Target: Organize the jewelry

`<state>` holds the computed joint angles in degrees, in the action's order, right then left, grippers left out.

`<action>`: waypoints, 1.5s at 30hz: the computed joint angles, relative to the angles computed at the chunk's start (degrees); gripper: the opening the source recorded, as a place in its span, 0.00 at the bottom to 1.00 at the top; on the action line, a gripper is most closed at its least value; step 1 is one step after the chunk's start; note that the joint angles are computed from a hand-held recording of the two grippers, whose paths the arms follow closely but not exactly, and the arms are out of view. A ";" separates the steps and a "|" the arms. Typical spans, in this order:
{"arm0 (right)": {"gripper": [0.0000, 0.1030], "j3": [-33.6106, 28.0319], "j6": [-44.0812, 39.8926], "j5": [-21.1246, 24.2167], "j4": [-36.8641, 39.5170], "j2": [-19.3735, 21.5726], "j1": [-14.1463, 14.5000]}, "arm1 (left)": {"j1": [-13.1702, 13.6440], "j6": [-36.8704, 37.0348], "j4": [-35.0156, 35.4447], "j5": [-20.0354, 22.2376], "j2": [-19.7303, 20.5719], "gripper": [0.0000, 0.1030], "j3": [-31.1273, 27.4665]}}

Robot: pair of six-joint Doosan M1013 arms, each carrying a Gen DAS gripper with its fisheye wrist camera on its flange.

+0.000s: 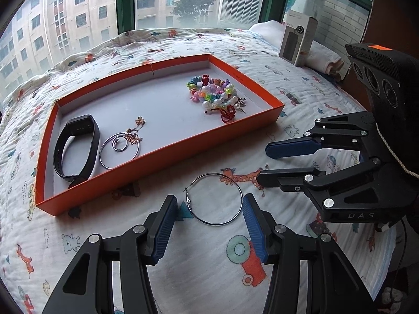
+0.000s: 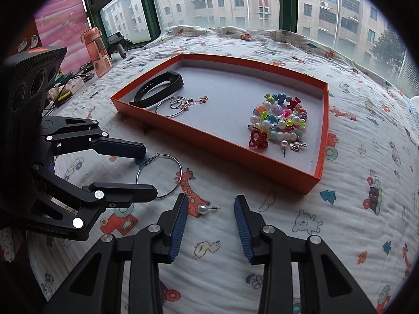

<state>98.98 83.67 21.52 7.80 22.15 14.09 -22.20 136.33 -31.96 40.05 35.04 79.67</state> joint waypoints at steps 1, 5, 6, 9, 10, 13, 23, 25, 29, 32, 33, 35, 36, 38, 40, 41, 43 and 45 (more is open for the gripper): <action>0.35 0.00 -0.40 -0.02 -0.42 0.01 0.08 | -0.02 0.02 0.10 0.01 -0.04 0.54 0.01; 0.30 0.16 -3.75 -0.11 0.57 -0.08 0.00 | -0.01 1.17 0.13 0.75 -0.09 0.54 -0.11; 0.28 0.14 -5.00 -0.05 1.28 -0.07 -0.02 | -0.05 1.28 0.44 0.82 -0.06 0.54 -0.15; 0.23 0.06 -8.44 0.20 3.53 0.03 -0.04 | -0.15 1.16 1.08 1.15 0.16 0.54 -0.43; 0.22 0.10 -8.09 -0.03 2.64 0.04 0.13 | -0.13 1.06 1.12 1.37 0.27 0.54 -0.58; 0.20 0.23 -8.37 -0.37 2.85 0.00 0.12 | -0.07 0.90 1.35 1.94 0.55 0.54 -1.00; 0.20 0.67 -3.21 -1.08 0.04 -0.28 0.40 | -0.32 3.77 1.16 1.87 0.78 0.54 -1.20; 0.20 0.80 -0.42 -0.98 -1.94 -0.45 0.58 | -0.39 4.09 1.24 1.86 0.91 0.54 -1.38; 0.20 1.27 4.43 -1.19 -4.60 -0.95 0.80 | -0.66 5.25 1.61 0.99 0.98 0.54 -1.24; 0.20 1.83 8.73 -1.78 -5.77 -1.39 0.72 | -0.73 5.80 1.40 0.44 0.98 0.54 -1.12; 0.20 2.06 10.55 -2.03 -6.45 -1.54 0.70 | -0.75 6.00 1.33 0.18 0.95 0.54 -1.01; 0.20 2.51 13.14 -2.62 -7.20 -1.87 0.60 | -0.73 6.33 0.83 -0.19 0.89 0.53 -0.80; 0.20 2.64 14.35 -2.89 -7.52 -1.97 0.62 | -0.69 6.37 0.58 -0.26 0.85 0.53 -0.71; 0.20 3.09 17.21 -3.43 -9.11 -2.41 0.73 | -0.58 6.20 0.03 -0.20 0.75 0.53 -0.60; 0.20 3.48 18.86 -4.04 -9.66 -2.80 0.84 | -0.40 6.29 -0.88 -0.16 0.53 0.53 -0.37; 0.20 3.60 20.23 -4.23 -10.61 -2.93 0.94 | -0.30 6.31 -1.43 -0.20 0.38 0.53 -0.23; 0.20 3.60 22.44 -4.19 -12.21 -3.06 1.10 | 0.00 6.21 -2.83 -0.15 0.00 0.53 0.02; 0.20 3.53 24.65 -4.11 -13.98 -3.21 1.22 | 0.22 5.91 -3.94 -0.40 -0.48 0.53 0.20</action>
